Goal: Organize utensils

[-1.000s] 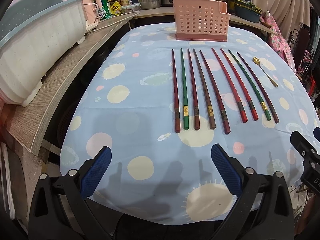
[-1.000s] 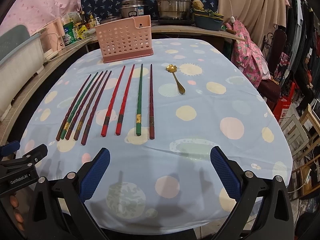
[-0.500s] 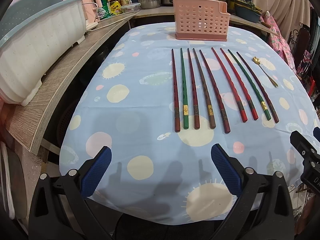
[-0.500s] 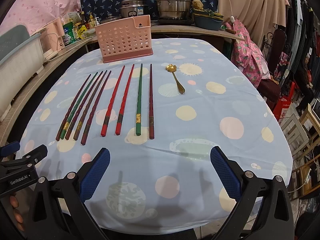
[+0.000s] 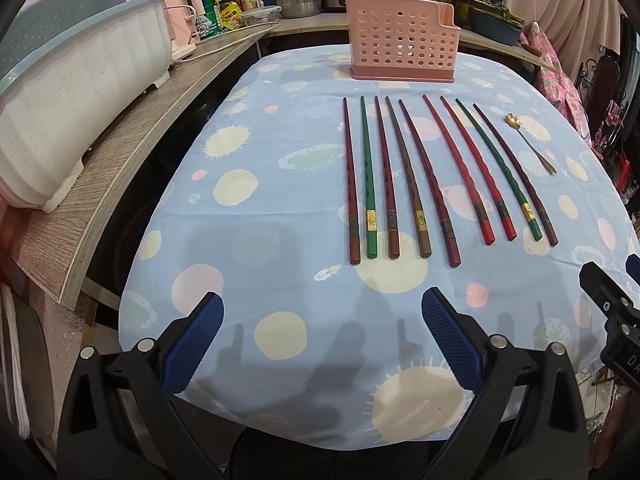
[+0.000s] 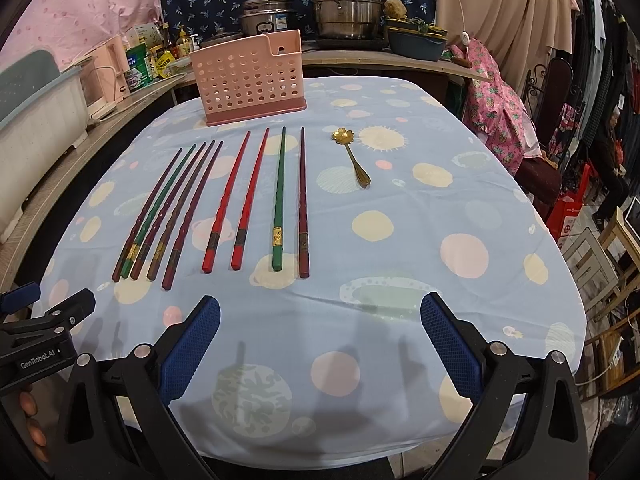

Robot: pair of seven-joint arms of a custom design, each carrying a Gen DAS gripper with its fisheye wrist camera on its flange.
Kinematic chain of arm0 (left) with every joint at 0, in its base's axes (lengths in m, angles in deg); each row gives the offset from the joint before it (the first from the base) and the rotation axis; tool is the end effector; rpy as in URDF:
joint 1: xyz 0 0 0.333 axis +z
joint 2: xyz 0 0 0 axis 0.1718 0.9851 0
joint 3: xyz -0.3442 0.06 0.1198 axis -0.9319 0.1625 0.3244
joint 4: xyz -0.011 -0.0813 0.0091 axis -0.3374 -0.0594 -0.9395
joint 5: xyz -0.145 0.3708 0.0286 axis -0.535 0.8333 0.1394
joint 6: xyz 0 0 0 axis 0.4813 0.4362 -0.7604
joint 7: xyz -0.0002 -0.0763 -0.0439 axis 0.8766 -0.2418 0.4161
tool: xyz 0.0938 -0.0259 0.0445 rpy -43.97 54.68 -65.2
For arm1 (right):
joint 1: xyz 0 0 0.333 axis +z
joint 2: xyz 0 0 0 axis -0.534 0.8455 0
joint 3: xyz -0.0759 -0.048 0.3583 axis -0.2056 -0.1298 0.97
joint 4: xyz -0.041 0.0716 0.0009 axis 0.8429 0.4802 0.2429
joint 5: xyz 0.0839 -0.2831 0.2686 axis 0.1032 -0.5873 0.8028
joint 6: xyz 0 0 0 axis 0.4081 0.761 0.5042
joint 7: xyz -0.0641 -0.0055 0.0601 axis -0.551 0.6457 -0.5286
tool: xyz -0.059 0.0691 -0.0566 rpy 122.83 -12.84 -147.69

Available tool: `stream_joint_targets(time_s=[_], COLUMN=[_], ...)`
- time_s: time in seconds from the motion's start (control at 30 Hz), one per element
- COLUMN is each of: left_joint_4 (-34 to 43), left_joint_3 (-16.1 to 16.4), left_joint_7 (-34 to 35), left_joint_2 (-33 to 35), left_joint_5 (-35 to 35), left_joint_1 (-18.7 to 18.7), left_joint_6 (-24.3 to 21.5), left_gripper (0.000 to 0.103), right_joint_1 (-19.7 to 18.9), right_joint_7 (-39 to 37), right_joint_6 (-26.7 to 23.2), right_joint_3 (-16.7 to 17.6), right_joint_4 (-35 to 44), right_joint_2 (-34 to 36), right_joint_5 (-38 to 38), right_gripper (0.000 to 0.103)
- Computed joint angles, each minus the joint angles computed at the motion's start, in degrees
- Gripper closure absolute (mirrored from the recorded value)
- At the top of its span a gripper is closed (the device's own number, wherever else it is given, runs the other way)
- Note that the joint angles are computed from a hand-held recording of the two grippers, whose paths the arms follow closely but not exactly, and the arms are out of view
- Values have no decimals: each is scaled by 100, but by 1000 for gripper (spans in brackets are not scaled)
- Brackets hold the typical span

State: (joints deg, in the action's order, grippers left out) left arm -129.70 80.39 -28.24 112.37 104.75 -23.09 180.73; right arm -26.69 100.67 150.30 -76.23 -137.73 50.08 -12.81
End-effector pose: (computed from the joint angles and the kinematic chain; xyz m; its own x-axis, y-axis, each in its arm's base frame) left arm 0.6475 -0.4315 0.3154 0.4350 -0.8963 -0.0863 -0.7555 -0.3111 -0.5766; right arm 0.7131 0.1565 0.3116 0.3358 -0.9414 -0.0319 -0.7123 -0.2317 -0.6625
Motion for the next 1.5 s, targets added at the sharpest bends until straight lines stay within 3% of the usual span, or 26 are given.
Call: stream_joint_targets(time_s=[0.67,1.5], left_joint_4=[-140,408], left_joint_3=[63,158], left_joint_7=[-146,464], left_joint_2=[-47,479], left_joint_5=[-35,-553], left_joint_1=[224,443], left_joint_6=[269,398], left_gripper=[9,26], right_joint_1=[21,429], right_joint_7=[50,374], right_joint_6=[-74,-551], right_joint_3=[-58,-550], right_joint_4=[195,899], right_joint_2=[122,511], right_joint_5=[-13,-167], right_gripper=[7,7])
